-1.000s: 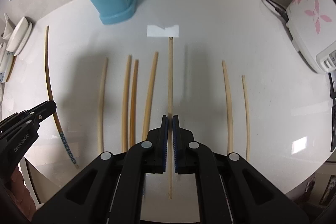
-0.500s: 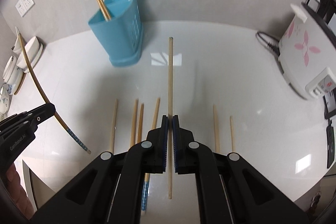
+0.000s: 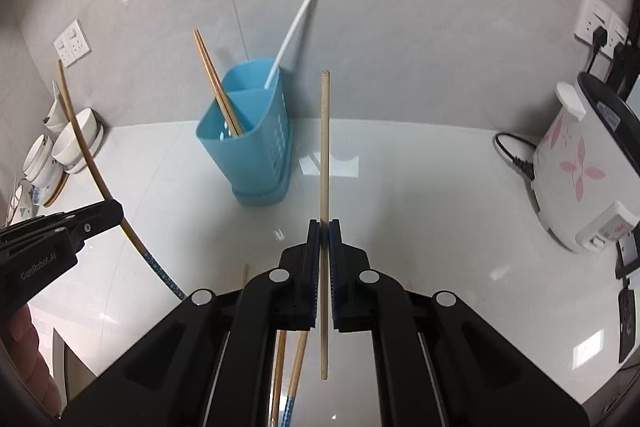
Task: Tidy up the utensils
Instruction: 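Lift both held chopsticks and carry them to the blue utensil holder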
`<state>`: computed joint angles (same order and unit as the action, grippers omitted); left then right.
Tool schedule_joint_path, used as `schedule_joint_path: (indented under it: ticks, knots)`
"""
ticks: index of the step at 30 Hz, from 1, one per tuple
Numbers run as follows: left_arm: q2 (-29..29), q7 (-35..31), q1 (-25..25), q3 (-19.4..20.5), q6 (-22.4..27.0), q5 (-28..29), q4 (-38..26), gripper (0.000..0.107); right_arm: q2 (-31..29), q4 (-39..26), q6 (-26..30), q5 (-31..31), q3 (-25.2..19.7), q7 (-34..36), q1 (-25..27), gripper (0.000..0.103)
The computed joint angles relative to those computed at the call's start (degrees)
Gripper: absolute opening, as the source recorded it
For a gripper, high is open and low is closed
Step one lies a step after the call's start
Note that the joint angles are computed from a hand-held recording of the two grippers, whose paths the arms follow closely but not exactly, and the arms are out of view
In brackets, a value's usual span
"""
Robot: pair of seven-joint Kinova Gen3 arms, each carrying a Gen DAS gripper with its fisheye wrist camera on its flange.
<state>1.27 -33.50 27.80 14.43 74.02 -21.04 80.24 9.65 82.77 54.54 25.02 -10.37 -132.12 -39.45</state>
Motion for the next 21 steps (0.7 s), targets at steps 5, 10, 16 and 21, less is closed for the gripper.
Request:
schedule_joint_path:
  ticks: [5, 10, 16, 21]
  knots:
    - [1.37, -1.56, -0.26, -0.68, 0.95, -0.95, -4.44, 0.006, 0.58, -2.08, -1.47, 1.11, 0.39, 1.02, -0.01, 0.004]
    - [2.42, -3.18, -0.46, -1.75, 1.42, -2.1, -8.79, 0.006, 1.39, -4.3, -2.85, 1.96, 1.08, 1.89, 0.0, 0.004]
    - [3.91, -5.01, -1.14, -3.28, 0.83, -2.48, -13.21, 0.006, 2.79, -7.34, -4.16, 2.11, 2.02, 3.73, 0.03, 0.004]
    - [5.96, -6.88, -2.06, -4.89, -0.14, -1.69, -16.42, 0.006, 3.87, -9.17, -5.44, 1.15, 2.75, 5.27, 0.33, 0.004]
